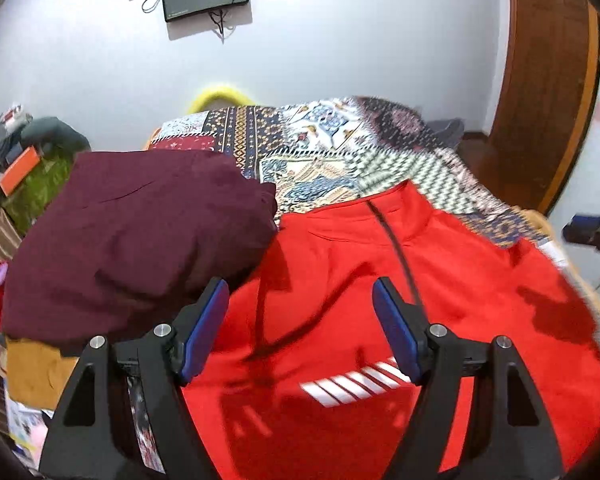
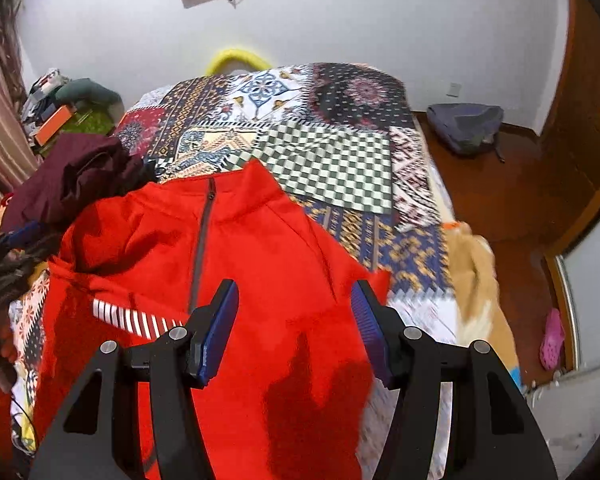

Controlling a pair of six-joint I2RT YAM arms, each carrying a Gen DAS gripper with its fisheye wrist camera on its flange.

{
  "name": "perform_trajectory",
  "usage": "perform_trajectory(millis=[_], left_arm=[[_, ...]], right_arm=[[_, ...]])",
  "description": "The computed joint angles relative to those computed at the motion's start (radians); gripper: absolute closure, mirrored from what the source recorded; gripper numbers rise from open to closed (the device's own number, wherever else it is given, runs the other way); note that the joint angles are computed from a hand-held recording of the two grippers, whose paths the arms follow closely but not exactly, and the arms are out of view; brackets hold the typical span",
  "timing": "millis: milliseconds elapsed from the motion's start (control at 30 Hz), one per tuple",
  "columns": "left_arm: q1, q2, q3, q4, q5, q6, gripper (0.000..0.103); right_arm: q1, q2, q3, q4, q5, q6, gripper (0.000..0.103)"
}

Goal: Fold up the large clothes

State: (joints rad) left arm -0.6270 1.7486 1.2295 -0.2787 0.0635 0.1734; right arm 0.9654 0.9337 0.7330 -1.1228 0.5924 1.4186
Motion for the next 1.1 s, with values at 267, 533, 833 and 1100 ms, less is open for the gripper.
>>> perform_trajectory(millis=[267,533,833,1100], left_arm=[[0.033,0.182,0.089,0.037,-0.054,0.009,0.042],[0.057,0.218,0.07,0.126,-0.035,0.015,0.064],[0.081,0.207,0.051,0.142,0.028,0.02,0.096],[0.101,0.137,0.046,0.033,0.136,0.009,0.101]], right_arm=[[-0.566,0.078,-0.114,0.452,-0.339,-0.574,0.048],[-0.809,0.492,-0.033,0.727,-0.551,-0.744,0.048],[-0.819,0.612,-0.037,0.838,-0.596,-0.745,0.084],[-0.699,0.311,-0.065,0.645,-0.522,-0.676,0.096]])
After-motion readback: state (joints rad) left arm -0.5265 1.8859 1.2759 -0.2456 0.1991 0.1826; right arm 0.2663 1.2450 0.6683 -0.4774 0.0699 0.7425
